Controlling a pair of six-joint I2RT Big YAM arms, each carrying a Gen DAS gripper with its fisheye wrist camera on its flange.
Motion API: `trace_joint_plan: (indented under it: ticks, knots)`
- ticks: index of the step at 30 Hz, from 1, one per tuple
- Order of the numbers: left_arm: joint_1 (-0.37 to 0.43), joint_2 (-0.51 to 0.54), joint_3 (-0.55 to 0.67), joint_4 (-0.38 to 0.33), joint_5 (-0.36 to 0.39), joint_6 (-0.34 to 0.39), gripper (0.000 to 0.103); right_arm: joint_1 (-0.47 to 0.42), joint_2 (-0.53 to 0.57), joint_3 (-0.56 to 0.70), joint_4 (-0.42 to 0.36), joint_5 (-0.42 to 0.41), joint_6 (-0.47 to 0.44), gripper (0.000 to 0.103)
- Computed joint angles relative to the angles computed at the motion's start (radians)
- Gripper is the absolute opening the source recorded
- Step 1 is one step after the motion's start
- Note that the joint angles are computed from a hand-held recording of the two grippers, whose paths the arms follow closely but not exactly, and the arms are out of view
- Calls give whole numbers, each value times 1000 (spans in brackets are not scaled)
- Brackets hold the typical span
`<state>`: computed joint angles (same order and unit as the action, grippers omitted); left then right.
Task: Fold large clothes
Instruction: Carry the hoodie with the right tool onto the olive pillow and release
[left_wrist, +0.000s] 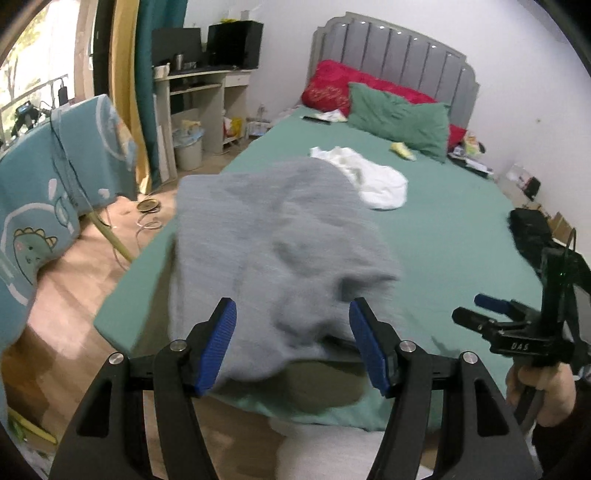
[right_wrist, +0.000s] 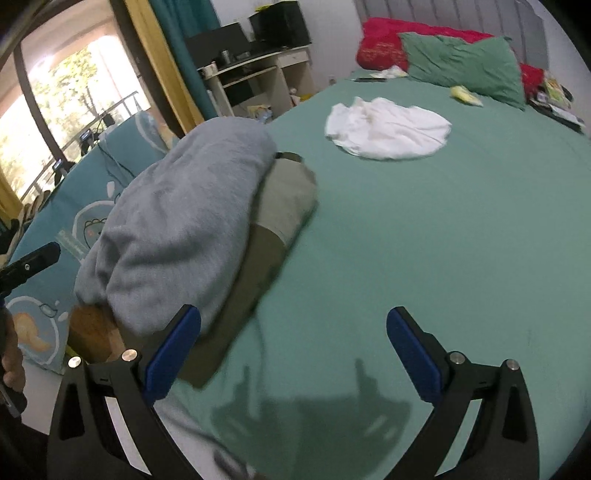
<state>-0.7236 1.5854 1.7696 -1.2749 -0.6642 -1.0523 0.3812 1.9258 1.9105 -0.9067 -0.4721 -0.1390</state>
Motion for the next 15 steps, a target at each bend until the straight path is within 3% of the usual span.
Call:
trace_joint_plan:
  ticks: [5, 10, 12, 15]
  knots:
    - [-49, 34, -1, 152, 73, -60, 67, -74, -96, -141, 26, -2, -59, 100]
    - [-99, 135, 97, 183, 84, -129, 67, -162, -170, -241, 34, 4, -94, 100]
    - [-109, 167, 127, 226, 121, -120, 67, -196, -197, -272, 41, -1, -114, 100]
    - [-133, 263, 262, 184, 145, -89, 67, -249, -235, -310, 46, -10, -144, 100]
